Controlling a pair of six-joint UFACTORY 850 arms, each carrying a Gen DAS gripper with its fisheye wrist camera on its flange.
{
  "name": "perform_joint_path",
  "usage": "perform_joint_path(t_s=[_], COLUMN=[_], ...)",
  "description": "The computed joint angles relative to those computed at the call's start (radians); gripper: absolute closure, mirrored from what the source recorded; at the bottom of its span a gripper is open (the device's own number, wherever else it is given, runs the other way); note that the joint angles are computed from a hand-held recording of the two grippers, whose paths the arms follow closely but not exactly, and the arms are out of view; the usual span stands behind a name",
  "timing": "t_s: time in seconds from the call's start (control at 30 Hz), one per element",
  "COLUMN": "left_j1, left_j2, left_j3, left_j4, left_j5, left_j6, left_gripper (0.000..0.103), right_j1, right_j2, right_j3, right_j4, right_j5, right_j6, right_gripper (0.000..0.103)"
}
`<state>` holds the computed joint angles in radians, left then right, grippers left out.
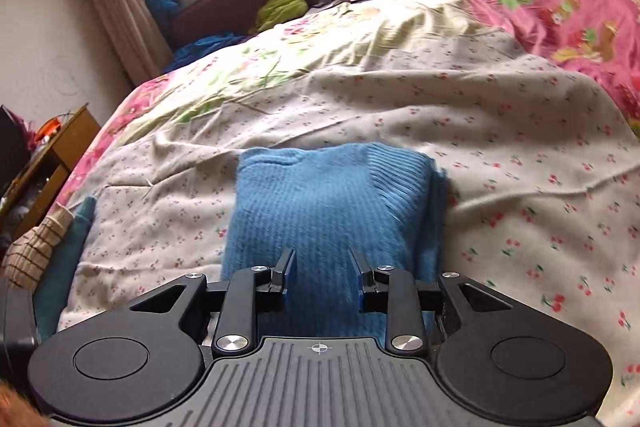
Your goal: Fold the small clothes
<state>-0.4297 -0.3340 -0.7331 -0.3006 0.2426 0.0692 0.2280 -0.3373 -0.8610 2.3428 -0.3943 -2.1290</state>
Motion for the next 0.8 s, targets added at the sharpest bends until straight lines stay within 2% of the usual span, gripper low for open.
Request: perform_joint_path(t_s=[0.17,0.3,0.37,0.4,0.53,0.7,0.8], left_j1=[0.007,0.014,0.015,0.015,0.022,0.016,0.01], left_j2=[-0.004,-0.008,-0.01,-0.01,0.001,0.021,0.039], left_j3=[0.003,0.004,0.002,0.002,0.011,0.031,0.049], left_j4=[0.08,0.145,0.145,0.139,0.199,0.158,0.098], left_j5=[-0.008,-0.018,-0.022,-0.024,-0.025,-0.022,-0.004], left_j6=[-0.105,-0.188,-0.192,-0.188,-0.26,-0.25,-0.214], left_gripper=[0.012,0.012,0.012,0.012,0.012,0.011,0.011], right_j1=[0.036,0.055,0.067,0.072,0.059,0.038,0.052], right_j2=[-0.154,-0.294,-0.338,-0.348,-0.288,-0.081,0.032], right_j3=[-0.193,-0.353,-0.403,-0.411,-0.327,-0.069,0.067], right_j4=[-0.215,-0.446,-0.564,-0.571,-0.361,0.012,0.21], right_j5=[0.025,0.027,0.047,0.056,0.023,-0.034,-0.004], right_j6=[0.183,0.406,0.51,0.512,0.335,-0.004,-0.171], right_gripper=[0.074,0.074,0.074,0.074,0.074,0.074,0.073])
